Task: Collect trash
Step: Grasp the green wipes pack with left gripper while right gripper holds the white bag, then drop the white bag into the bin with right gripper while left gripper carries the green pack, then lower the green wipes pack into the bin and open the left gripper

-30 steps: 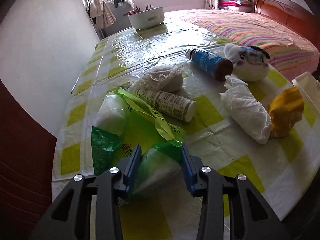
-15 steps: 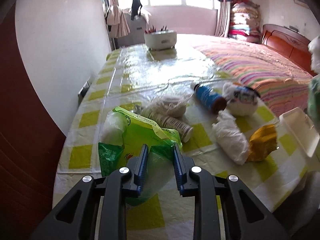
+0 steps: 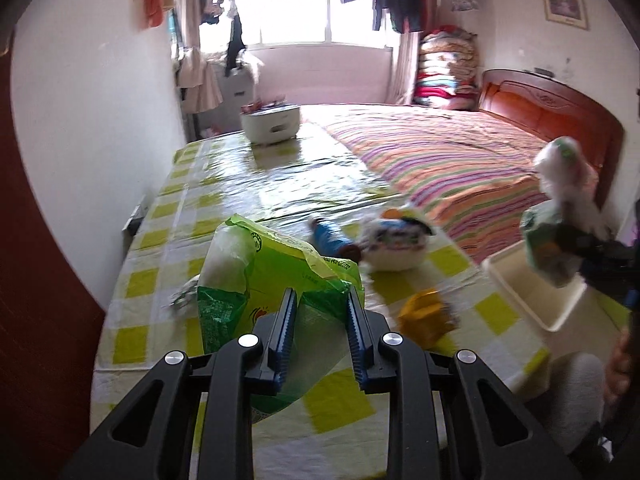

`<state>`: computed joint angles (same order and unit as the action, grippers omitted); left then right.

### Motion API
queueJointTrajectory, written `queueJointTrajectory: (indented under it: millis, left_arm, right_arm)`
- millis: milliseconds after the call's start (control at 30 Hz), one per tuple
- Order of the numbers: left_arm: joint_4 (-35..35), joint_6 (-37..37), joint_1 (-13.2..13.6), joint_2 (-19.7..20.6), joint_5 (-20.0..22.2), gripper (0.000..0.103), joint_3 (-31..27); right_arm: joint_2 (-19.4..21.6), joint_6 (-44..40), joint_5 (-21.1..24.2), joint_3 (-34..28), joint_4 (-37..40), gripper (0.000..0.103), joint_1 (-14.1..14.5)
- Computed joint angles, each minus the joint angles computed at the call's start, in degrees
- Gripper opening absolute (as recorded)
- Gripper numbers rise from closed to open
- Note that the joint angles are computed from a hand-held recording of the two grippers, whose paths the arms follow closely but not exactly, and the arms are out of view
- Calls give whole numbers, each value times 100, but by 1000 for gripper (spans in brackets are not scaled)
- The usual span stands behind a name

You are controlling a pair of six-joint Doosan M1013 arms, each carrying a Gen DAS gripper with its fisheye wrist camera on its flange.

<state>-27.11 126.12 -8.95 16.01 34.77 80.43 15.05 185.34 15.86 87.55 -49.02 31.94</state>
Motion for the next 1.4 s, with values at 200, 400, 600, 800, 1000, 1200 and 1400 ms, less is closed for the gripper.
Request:
queueJointTrajectory:
  millis: [200,400,600,800,1000,1200,1400]
  left_arm:
    - [-374,472,-156,-83,118,24,39]
    - [-672,797,-306,-115,297,24,7]
    - [-867,1082,-474,-130,409,24,-18]
    - [-965,1246,-626,-104,511,24,-85]
    - [-1057,1361,-732,-34,673,24,-188]
    - [-1140,1485,-875,49,900,24,-313]
    - [-1201,1583,-1058,184,1260,24,-486]
  right_arm:
    - [-159,932,530,243,-894,46,17]
    - [-275,1459,1265,489,-1365,46,13]
    - [-356,1707,1850,697,-1436,47,-64]
    - [-383,1942,1926,804,-1479,67,-142]
    - [-485,2814,1993,995,-2048,74,-136]
    - [-647,3297,2138,1248,-2324,74,-111]
    - [-808,3708,2372,1522,-2458,74,-16]
